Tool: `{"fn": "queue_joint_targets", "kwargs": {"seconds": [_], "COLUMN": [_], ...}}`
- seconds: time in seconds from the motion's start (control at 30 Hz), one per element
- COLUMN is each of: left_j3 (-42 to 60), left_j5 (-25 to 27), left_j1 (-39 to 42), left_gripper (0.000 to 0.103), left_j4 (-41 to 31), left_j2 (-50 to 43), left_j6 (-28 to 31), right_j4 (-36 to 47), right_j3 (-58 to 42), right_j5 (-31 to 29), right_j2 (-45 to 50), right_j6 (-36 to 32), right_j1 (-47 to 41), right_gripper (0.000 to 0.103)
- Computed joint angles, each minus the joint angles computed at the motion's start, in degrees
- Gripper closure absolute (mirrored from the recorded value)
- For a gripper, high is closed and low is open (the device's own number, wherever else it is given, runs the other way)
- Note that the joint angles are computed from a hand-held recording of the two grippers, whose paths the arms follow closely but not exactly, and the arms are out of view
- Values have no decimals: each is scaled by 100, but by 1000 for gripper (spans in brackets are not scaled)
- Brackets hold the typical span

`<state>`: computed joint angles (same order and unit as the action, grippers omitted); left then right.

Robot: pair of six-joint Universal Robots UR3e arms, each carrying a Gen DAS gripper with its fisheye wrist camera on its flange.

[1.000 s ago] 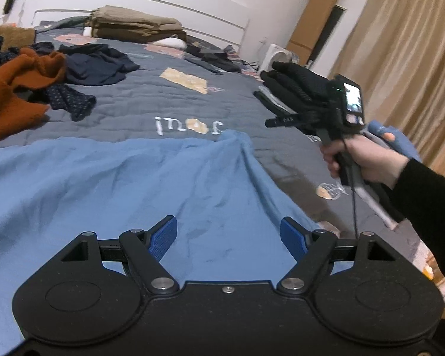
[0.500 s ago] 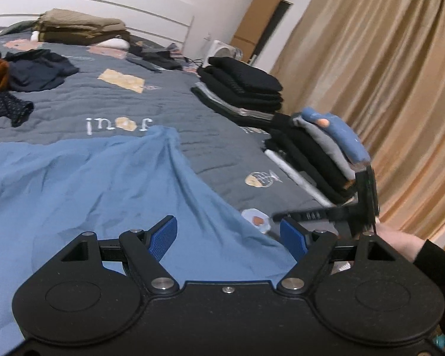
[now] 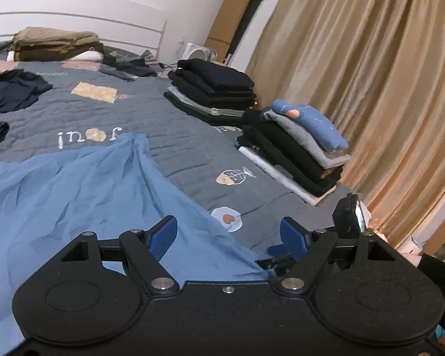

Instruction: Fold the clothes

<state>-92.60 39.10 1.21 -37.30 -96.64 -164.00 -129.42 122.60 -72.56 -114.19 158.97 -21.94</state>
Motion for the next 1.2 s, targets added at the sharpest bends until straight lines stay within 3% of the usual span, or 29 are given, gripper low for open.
{"fn": "queue_joint_targets", "kwargs": {"seconds": [0.13,0.2,0.23,0.33,0.53,0.63,0.77,0.87,0.93,1.03,1.2], "left_j3": [-30,-12,-4,10,44,47,-3,3,-8,-23,-1], "left_j5": [41,82,96,105,131,81,41,78,103,115,147], "left_j1": [-76,-103,-108,-89,-33,-4,-32,-74,-74,-56,-19], "left_gripper": [28,28,28,27,27,26,26,26,26,26,25], "left_j4": [20,16,19,56,151,102,78,24,20,42,125], "left_j2": [10,-8,-14,-21,-26,2,43,35,46,68,37], "left_j6": [14,2,-5,-32,-193,-167,-41,22,32,8,-45], "right_j4": [137,330,526,1120,2959,4469,6171,6030,5611,5364,3118], "right_j3": [130,155,110,-9,-528,-1174,-1933,-1876,-1712,-1458,-948], "right_j5": [210,406,503,882,1827,2140,2091,1614,1450,1671,1626], "right_j2": [-183,-269,-298,-493,-1630,-2103,-2543,-2402,-2257,-2226,-1585], "right_j6": [-5,96,114,224,-106,-971,-2320,-2443,-2183,-2086,-188], "right_j1": [-82,-252,-338,-704,-2293,-3369,-4610,-4476,-4074,-3882,-2352], "right_gripper": [58,76,90,100,101,103,103,103,101,97,86]}}
